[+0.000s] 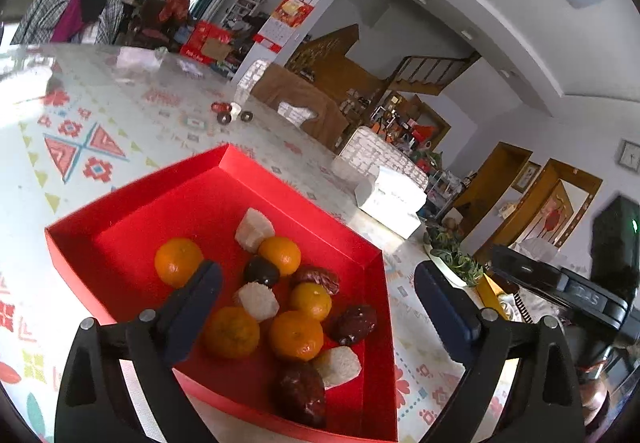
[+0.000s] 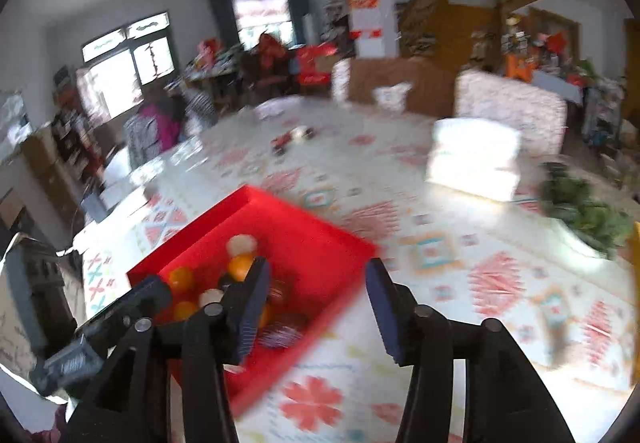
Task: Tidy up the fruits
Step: 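Lower the mandarin into the red tray and open the right tool, then grasp a dark plum with the left tool while the right tool grasps a round biscuit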
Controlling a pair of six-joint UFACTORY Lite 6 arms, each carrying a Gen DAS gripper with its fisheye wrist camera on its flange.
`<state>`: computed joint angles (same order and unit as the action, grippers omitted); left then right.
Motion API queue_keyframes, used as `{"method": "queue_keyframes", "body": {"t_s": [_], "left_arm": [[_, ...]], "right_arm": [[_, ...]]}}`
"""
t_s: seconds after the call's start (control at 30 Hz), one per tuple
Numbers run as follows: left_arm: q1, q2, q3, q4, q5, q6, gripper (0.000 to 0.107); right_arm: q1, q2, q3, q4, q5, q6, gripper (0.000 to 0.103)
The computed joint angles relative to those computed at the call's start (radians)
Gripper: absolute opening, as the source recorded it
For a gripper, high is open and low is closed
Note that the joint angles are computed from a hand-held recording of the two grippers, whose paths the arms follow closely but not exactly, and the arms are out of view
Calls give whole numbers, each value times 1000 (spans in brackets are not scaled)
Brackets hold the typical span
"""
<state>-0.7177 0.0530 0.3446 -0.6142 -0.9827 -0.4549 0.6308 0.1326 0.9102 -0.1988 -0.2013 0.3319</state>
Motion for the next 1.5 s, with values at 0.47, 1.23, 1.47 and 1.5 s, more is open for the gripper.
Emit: {"method": "queue_keyframes", "body": {"t_s": [0.47,1.23,1.47,1.5], "left_arm": [[-222,-136,160,-369,197,436,96],[-191,856,1436,-1212,656,1617,89],[-210,1126,1875,-1745,533,2256,89],[-213,1172,1953,-1800,500,2326,88]], "right_arm": [[-726,-461,-238,-1316,-92,1121,64],[-685,334,56,-869,-142,640,43],[-697,331,53,-876,-144,655,37],[-709,332,56,-897,-151,678,36]]}}
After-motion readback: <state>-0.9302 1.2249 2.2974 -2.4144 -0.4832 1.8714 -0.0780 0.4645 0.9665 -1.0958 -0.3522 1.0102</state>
